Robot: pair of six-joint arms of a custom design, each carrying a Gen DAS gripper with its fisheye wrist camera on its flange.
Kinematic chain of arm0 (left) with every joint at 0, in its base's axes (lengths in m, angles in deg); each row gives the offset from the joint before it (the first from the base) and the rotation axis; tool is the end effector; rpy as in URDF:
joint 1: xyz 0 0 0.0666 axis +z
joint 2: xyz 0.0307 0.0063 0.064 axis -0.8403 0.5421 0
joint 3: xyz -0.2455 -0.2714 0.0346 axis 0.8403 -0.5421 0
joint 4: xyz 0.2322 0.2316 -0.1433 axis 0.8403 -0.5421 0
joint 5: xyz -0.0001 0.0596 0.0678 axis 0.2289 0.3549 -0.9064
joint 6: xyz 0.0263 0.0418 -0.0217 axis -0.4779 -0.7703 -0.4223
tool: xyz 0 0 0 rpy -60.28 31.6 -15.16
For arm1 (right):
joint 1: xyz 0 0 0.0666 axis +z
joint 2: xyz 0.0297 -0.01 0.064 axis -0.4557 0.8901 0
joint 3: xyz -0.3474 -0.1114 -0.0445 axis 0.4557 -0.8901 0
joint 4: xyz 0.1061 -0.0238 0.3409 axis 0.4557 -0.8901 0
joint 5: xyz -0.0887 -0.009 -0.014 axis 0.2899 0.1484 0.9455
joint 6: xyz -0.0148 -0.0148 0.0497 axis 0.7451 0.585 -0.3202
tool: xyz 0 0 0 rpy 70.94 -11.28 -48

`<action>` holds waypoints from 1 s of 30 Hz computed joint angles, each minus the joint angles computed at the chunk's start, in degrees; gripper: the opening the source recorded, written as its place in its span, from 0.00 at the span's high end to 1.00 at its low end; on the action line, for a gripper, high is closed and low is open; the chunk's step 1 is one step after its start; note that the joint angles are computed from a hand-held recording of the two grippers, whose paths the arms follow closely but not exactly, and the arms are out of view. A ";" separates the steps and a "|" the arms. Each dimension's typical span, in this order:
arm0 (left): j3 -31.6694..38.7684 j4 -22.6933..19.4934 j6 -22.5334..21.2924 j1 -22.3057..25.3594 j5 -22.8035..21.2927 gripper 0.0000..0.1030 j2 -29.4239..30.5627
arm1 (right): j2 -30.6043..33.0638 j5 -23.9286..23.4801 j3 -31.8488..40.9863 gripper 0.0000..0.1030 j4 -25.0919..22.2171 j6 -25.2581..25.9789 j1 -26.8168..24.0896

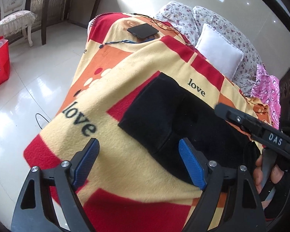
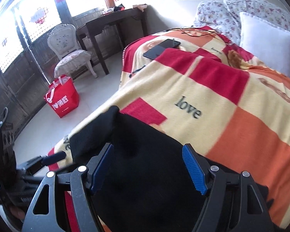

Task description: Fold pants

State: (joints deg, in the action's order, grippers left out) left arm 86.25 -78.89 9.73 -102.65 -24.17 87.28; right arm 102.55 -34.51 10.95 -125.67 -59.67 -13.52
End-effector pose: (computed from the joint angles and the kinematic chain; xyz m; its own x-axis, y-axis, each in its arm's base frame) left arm 0.3036 -0.2878 0.2569 -0.6785 -0.4709 -0.5638 -0.3076 0.8791 -0.3641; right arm 0.4380 0.1204 0.3099 -0.6701 -0.4026 -0.6236 -0.6273 0.7563 0.1857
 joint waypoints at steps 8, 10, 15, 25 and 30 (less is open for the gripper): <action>1.11 0.45 -1.11 0.24 -0.29 0.18 1.54 | 5.32 -1.28 5.22 0.26 -1.20 -1.20 3.27; 1.19 0.70 -1.23 0.22 -0.39 0.18 1.70 | 6.12 -0.94 5.96 0.26 -1.25 -1.25 3.99; -0.11 1.15 0.65 -0.10 -1.43 0.18 0.37 | 7.94 -0.80 7.57 0.26 -1.72 -0.86 5.34; 1.04 2.09 0.05 0.16 -1.85 0.13 2.11 | 11.82 -0.93 10.07 0.26 -1.80 -1.64 7.26; 1.58 2.70 0.00 0.73 -1.21 0.13 2.62 | 14.31 -2.77 11.89 0.27 -2.02 -3.66 7.38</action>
State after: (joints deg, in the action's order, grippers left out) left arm 87.82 -76.18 9.72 -101.92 -25.38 89.89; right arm 116.86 -37.29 22.83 -127.70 -63.33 -6.14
